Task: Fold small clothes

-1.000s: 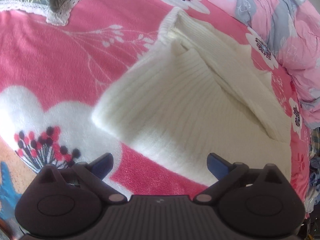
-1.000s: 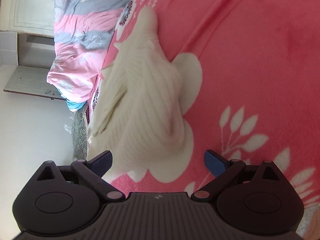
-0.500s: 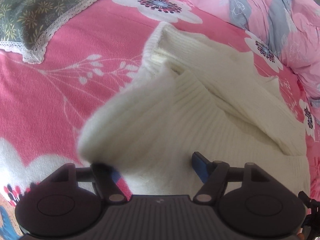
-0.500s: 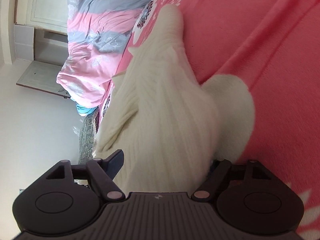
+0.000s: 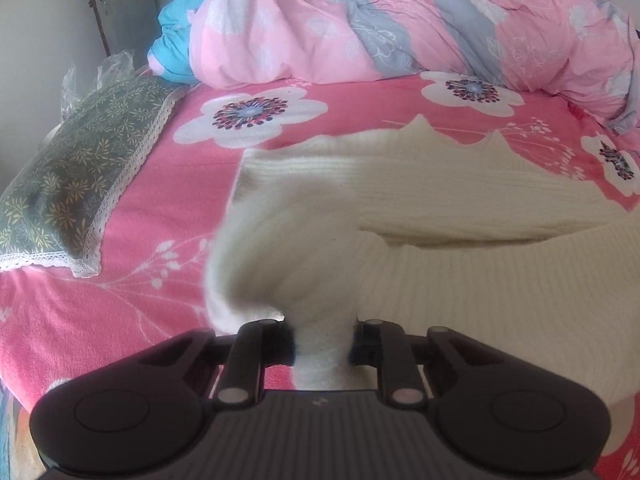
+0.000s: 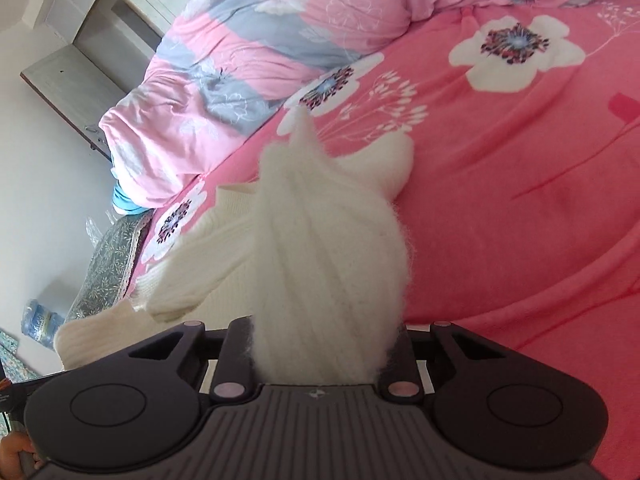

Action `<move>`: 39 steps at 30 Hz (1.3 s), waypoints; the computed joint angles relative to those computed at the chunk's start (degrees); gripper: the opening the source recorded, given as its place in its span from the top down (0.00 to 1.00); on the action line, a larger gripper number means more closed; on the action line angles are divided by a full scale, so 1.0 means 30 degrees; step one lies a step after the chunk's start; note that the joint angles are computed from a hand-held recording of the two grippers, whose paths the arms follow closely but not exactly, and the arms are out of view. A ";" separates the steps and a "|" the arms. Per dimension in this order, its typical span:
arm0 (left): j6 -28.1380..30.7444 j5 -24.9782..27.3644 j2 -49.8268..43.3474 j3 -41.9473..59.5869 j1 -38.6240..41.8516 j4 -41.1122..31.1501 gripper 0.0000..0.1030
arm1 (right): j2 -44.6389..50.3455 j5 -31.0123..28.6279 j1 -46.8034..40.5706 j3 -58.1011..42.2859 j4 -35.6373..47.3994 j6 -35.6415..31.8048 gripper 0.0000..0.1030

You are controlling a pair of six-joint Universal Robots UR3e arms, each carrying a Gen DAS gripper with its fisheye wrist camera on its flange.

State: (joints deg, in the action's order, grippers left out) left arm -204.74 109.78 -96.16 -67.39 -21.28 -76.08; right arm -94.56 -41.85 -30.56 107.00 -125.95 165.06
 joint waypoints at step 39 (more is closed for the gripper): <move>0.1443 -0.5694 -0.0999 0.8248 -0.0420 -0.8223 0.00 | -0.1689 -0.0724 -1.1475 -0.8438 1.7413 -0.9456 0.00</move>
State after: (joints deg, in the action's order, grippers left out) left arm -200.41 92.70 -99.16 -42.65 -22.54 -100.75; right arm -99.63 -44.02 -64.98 81.69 -73.71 136.69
